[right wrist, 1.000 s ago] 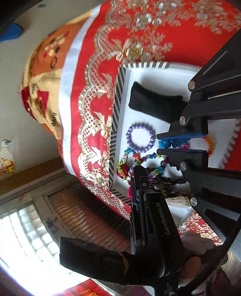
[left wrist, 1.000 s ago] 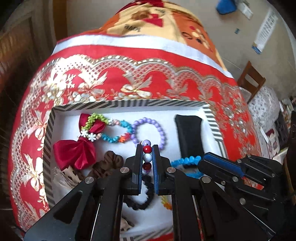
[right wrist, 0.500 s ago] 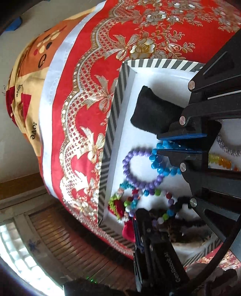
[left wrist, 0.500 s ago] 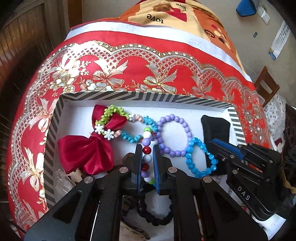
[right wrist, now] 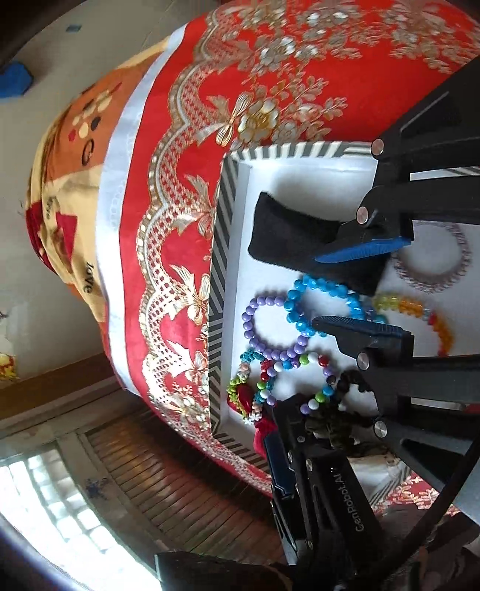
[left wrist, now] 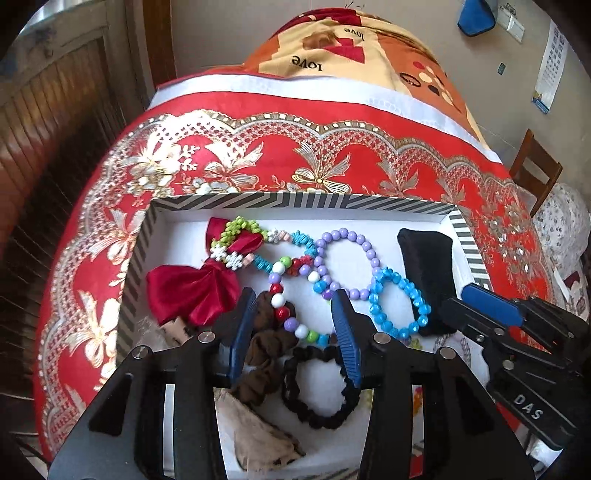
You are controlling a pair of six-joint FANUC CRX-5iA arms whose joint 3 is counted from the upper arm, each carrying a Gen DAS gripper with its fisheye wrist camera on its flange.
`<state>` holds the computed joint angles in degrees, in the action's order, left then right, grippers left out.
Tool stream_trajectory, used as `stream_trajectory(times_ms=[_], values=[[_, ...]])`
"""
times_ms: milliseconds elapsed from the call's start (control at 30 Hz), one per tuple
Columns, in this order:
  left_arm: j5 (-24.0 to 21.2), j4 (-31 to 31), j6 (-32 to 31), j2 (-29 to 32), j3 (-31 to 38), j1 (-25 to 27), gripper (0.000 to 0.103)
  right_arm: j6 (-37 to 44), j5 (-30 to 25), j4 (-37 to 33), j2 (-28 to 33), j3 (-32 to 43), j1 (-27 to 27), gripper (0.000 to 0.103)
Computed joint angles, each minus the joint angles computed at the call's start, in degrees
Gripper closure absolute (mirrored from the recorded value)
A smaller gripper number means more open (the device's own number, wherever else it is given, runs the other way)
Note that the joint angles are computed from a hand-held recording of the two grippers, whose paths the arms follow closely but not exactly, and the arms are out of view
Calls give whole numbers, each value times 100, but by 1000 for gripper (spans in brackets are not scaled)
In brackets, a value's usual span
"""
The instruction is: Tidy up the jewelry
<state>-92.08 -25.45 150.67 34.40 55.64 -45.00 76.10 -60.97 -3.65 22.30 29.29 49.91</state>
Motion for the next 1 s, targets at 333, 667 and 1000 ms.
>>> stream_trajectory(times_ms=[333, 667, 1000], values=[[-730, -409, 222, 49, 348, -413, 61, -643, 438, 434, -650, -843, 268, 64], [-1725, -1199, 40, 269, 1043, -939, 61, -1705, 827, 1181, -1277, -1688, 656, 63], [-1915, -1686, -11, 205, 1232, -1318, 61, -2280, 855, 1676, -1687, -2148, 972, 62]])
